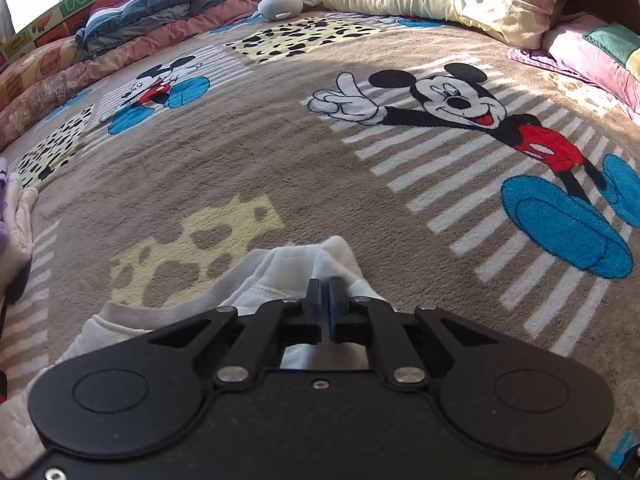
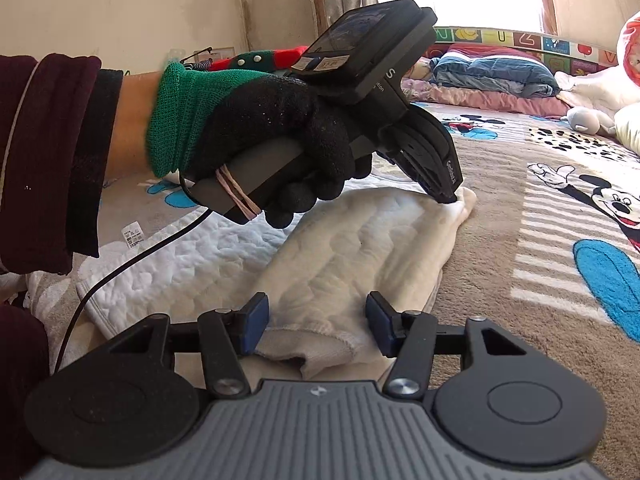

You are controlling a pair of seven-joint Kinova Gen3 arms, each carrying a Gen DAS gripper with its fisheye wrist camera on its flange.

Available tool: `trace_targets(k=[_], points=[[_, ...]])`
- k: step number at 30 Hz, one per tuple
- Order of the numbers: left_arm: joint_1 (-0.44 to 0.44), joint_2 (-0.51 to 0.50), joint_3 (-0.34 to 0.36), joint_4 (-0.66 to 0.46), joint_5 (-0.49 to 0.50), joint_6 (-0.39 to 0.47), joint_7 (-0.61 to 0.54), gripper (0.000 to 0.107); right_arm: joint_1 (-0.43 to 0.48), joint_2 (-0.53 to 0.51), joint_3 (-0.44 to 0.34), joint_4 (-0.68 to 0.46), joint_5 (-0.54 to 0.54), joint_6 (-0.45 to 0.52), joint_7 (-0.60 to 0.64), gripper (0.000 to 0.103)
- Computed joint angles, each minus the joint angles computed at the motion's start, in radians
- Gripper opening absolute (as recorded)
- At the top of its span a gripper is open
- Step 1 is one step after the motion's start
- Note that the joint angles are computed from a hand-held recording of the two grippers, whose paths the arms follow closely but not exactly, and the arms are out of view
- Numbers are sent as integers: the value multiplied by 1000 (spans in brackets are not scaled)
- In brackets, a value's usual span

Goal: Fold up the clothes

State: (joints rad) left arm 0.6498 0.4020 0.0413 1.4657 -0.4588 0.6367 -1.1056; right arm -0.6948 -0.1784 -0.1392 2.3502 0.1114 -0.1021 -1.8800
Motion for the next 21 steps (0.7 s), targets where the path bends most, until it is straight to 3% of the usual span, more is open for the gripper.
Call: trace_targets(k=[2, 6, 9, 13, 18, 19, 21], points=[[-7, 8, 32, 1, -75, 14, 58, 4, 28, 2, -28, 3, -1, -6, 5, 56], [-101, 15, 215, -22, -238, 103, 200, 5, 196, 0, -201, 4, -84, -13, 81, 56], [-201, -74, 336, 72, -320, 58, 322, 5, 310, -35, -324, 9, -193, -9, 179, 56], [-258, -248, 369, 258, -316, -40, 485, 5, 278, -144, -297, 46, -190, -20, 162, 60], [-486, -477, 588, 489, -233, -130, 688, 6, 275, -283, -295, 69, -232, 92, 107, 61], [-532, -524, 631, 531, -200, -149, 729, 10, 261, -305, -285, 71, -236, 114, 90, 61], [-622, -609, 722, 602, -130, -179, 810, 31, 224, -344, -260, 81, -260, 144, 43, 65]])
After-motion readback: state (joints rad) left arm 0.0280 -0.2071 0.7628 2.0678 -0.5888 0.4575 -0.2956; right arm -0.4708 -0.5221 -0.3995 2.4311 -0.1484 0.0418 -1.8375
